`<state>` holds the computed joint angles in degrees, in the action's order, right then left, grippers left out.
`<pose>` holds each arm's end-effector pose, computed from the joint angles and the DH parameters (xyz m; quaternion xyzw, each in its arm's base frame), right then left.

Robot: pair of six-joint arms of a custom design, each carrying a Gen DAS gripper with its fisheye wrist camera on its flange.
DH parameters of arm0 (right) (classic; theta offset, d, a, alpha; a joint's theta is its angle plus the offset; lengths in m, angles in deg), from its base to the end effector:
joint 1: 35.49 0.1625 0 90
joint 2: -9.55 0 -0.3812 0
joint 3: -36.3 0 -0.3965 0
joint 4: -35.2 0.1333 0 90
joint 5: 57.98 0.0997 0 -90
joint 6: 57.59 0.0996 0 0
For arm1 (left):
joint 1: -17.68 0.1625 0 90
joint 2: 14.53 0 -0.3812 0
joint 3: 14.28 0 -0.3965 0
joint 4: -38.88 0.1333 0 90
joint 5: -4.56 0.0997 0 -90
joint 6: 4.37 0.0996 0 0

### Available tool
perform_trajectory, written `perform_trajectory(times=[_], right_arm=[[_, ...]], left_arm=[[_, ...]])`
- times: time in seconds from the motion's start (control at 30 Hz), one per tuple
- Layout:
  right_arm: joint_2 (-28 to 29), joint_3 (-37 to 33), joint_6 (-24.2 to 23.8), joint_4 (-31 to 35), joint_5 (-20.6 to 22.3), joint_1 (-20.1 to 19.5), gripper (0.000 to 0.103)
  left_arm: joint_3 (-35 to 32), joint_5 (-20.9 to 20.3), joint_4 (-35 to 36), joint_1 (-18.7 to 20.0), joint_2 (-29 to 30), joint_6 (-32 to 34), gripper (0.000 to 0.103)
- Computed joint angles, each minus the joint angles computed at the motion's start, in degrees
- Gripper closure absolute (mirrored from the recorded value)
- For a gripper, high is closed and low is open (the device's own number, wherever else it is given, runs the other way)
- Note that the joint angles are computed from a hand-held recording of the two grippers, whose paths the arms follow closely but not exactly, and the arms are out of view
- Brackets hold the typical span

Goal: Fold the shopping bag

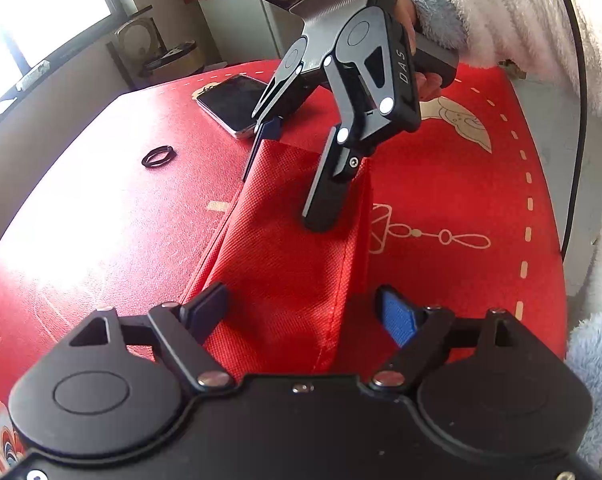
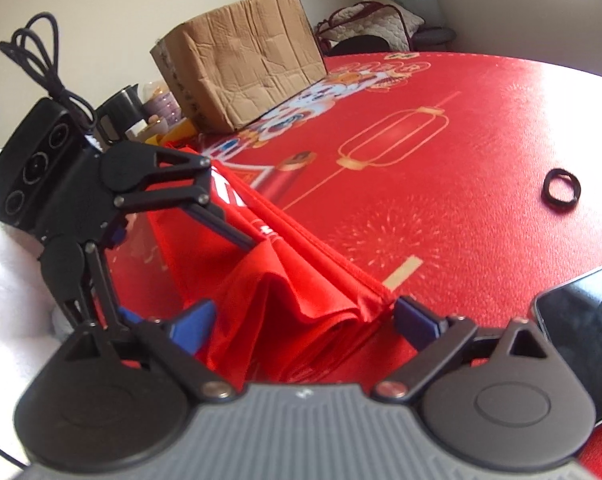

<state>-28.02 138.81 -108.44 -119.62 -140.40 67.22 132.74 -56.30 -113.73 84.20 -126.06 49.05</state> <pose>0.2682 -0.5234 -0.0632 -0.5254 0.8483 -0.0206 0.0628 0.0427 -0.3580 0.2549 0.5389 0.7735 -0.1561 0.2949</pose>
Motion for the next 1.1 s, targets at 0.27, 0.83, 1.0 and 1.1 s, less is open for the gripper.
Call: perform_trajectory(times=[0.27, 0.83, 1.0, 1.1], right_arm=[[-0.07, 9.91, -0.39, -20.2, -4.96, 3.1, 0.04], [6.74, 23.12, -26.83, -69.37, -0.23, 7.16, 0.079], [11.68, 23.65, -43.09, -82.28, 2.47, 7.66, 0.079], [14.83, 23.71, -52.22, -88.4, 4.05, 7.06, 0.08]], left_arm=[[0.02, 1.78, -3.51, -0.01, 2.38, -1.98, 0.0], [6.01, 1.7, -11.5, -10.32, -7.73, 14.09, 0.009], [10.2, 2.84, -13.0, -14.58, -14.97, 14.87, 0.01], [11.94, 4.04, -12.47, -15.63, -18.72, 14.14, 0.032]])
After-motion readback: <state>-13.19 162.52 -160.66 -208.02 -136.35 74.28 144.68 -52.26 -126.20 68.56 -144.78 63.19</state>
